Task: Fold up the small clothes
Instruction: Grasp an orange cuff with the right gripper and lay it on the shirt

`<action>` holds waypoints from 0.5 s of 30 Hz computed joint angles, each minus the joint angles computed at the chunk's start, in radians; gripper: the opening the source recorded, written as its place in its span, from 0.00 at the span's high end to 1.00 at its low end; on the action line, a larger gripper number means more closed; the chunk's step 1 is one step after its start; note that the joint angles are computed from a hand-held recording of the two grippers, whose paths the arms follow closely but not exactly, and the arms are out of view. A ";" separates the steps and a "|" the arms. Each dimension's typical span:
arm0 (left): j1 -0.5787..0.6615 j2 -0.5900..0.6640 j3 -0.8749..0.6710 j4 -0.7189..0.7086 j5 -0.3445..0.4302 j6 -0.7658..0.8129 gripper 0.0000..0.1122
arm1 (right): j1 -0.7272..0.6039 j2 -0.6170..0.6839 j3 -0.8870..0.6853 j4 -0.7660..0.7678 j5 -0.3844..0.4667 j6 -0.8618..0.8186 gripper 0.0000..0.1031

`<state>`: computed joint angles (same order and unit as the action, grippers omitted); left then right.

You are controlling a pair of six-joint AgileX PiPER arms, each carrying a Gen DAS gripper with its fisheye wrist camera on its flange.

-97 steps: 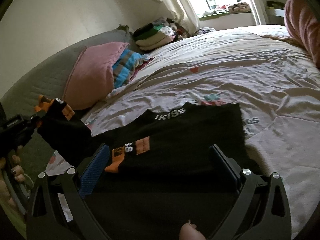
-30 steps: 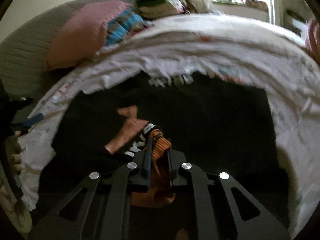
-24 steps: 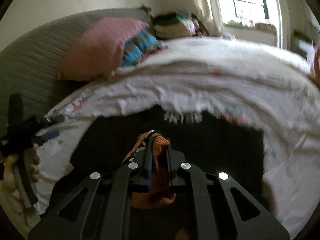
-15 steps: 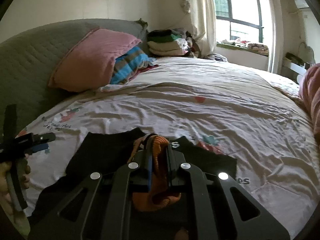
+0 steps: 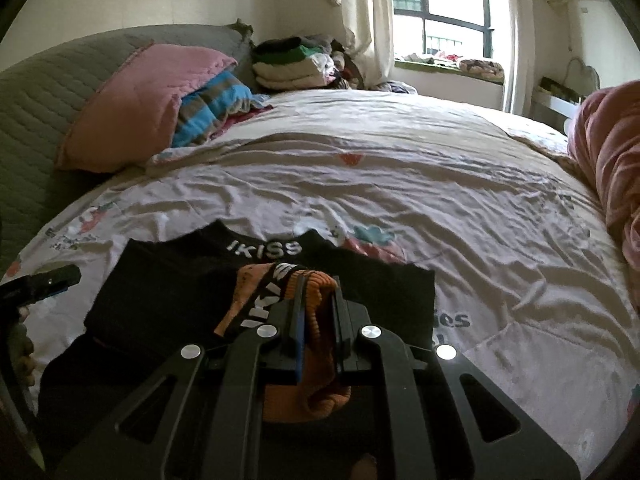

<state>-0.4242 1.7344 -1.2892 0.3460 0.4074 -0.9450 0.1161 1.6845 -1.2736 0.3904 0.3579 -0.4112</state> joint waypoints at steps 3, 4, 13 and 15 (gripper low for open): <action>-0.022 0.025 -0.025 0.019 0.014 0.004 0.17 | -0.001 0.009 0.002 -0.039 -0.001 0.039 0.91; -0.029 0.032 -0.032 0.019 0.016 0.009 0.17 | -0.002 0.012 0.001 -0.047 0.000 0.048 0.91; -0.042 0.075 -0.074 -0.068 0.012 0.121 0.31 | 0.013 0.031 -0.009 -0.226 0.010 0.237 0.83; -0.044 0.081 -0.083 -0.085 0.013 0.145 0.36 | 0.021 0.027 0.000 -0.301 -0.003 0.321 0.82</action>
<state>-0.4686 1.8155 -1.3727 0.2614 0.4208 -0.8002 0.1371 1.7119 -1.2735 0.0898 0.3549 -0.0899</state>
